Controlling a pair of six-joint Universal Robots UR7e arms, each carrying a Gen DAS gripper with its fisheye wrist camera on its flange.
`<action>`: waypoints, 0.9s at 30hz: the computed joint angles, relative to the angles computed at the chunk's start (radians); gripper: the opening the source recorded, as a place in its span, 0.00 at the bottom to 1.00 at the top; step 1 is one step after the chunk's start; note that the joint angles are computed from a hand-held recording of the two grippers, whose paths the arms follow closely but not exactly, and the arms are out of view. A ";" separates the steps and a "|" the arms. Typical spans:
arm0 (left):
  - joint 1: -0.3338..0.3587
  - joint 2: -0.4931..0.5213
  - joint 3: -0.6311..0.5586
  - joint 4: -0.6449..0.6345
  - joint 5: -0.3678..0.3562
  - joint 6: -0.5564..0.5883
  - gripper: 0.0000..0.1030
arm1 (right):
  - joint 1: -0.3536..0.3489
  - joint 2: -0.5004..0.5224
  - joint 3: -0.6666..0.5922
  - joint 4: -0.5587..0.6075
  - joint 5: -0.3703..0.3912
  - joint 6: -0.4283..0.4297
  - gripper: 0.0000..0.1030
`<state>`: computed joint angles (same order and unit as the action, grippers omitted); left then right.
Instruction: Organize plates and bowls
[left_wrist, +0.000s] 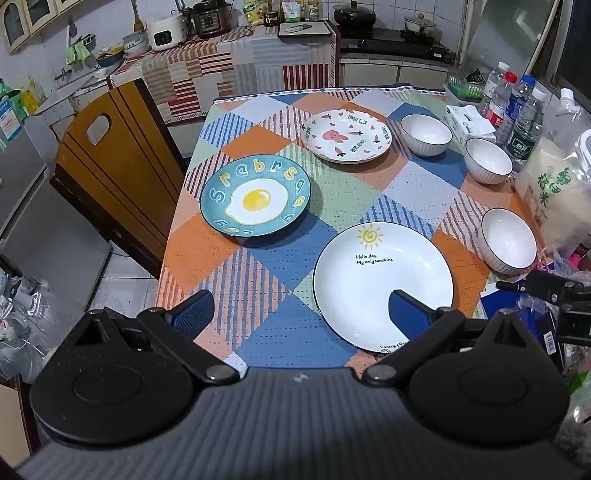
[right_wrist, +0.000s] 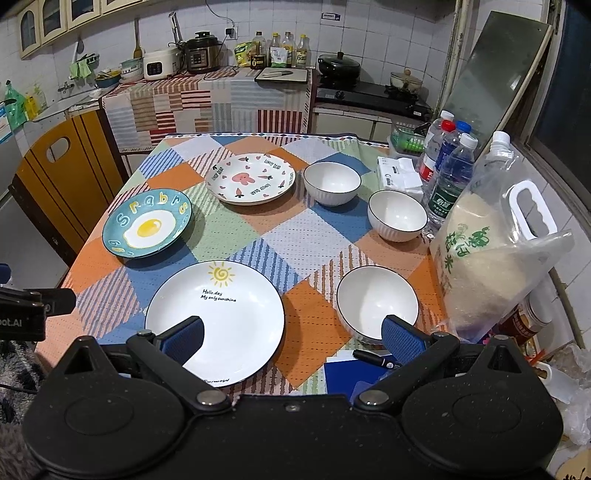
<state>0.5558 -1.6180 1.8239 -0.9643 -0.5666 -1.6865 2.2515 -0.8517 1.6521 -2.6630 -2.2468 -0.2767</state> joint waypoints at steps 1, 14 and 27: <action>0.000 0.000 0.000 0.001 -0.001 0.000 0.98 | 0.000 0.000 0.000 0.000 0.000 0.000 1.00; 0.003 -0.019 0.023 -0.031 -0.007 0.019 0.97 | -0.005 0.003 0.002 -0.001 0.000 -0.003 1.00; 0.084 -0.056 0.142 -0.196 0.101 0.156 0.97 | -0.071 0.053 0.119 -0.434 0.142 -0.346 1.00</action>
